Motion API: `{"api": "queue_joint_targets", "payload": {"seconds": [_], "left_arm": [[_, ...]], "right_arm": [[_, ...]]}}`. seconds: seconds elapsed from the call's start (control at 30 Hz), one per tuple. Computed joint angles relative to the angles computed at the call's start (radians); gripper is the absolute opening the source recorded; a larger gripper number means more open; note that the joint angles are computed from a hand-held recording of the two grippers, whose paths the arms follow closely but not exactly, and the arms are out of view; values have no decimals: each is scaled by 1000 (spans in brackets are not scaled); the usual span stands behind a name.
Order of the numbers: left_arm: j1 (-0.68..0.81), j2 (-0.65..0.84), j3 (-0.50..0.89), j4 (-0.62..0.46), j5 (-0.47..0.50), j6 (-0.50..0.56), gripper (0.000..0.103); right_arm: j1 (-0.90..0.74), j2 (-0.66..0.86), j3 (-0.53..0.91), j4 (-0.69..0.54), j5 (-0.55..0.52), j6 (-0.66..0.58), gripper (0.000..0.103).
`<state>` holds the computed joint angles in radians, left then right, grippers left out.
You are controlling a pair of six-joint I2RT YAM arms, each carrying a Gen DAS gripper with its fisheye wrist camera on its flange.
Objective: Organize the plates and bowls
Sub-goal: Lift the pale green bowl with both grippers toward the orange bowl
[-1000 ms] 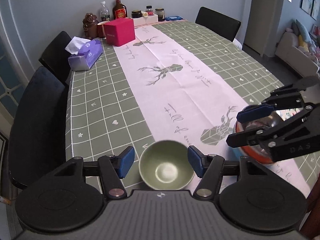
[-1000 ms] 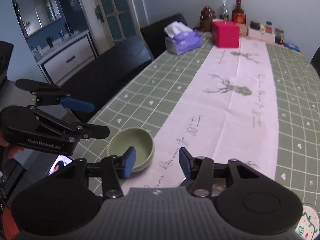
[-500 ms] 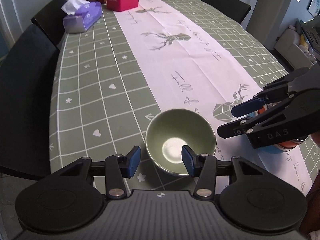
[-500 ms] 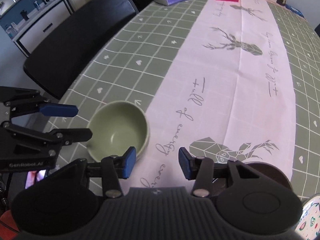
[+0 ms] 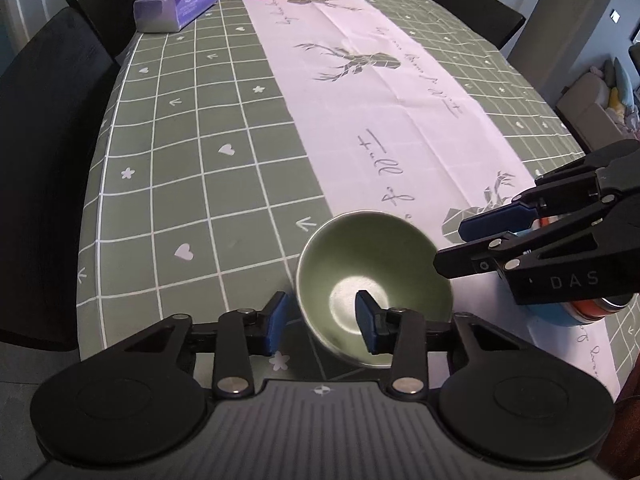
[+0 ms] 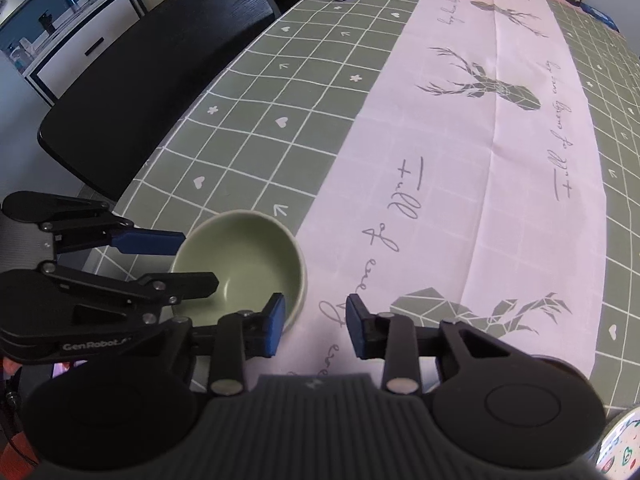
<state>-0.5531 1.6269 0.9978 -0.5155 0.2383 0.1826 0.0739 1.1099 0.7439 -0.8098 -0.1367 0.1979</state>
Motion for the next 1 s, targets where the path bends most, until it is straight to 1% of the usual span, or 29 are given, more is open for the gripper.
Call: {"api": "queue_joint_targets", "payload": {"seconds": [0.03,0.13,0.17,0.33,0.4,0.6,0.77,0.87,1.0], "left_arm": [[1,9,5,-4,-5,-5,36],[9,23,6,-4,-1,-18,31],[11,29,6,-5,0,-23,30],[28,61,17,-16,23,-57,29],[31,76,30,-25,31,-73,28],[15,126,93,-89,11,-132,26],[-7,163,125,-116,-19,-154,25],[-17,159,110,-91,-33,-165,25],[-30,155,104,-80,-44,-138,25]], "right_arm": [[1,10,1,4,-6,5,34],[9,41,-5,20,-28,21,33],[12,52,-6,23,-33,25,31],[27,100,-15,39,-36,66,29],[20,118,-17,50,-53,83,24],[22,167,-7,62,-78,122,17],[24,186,-9,76,-74,147,15],[25,185,-10,75,-75,149,15],[25,191,-8,77,-72,148,14]]}}
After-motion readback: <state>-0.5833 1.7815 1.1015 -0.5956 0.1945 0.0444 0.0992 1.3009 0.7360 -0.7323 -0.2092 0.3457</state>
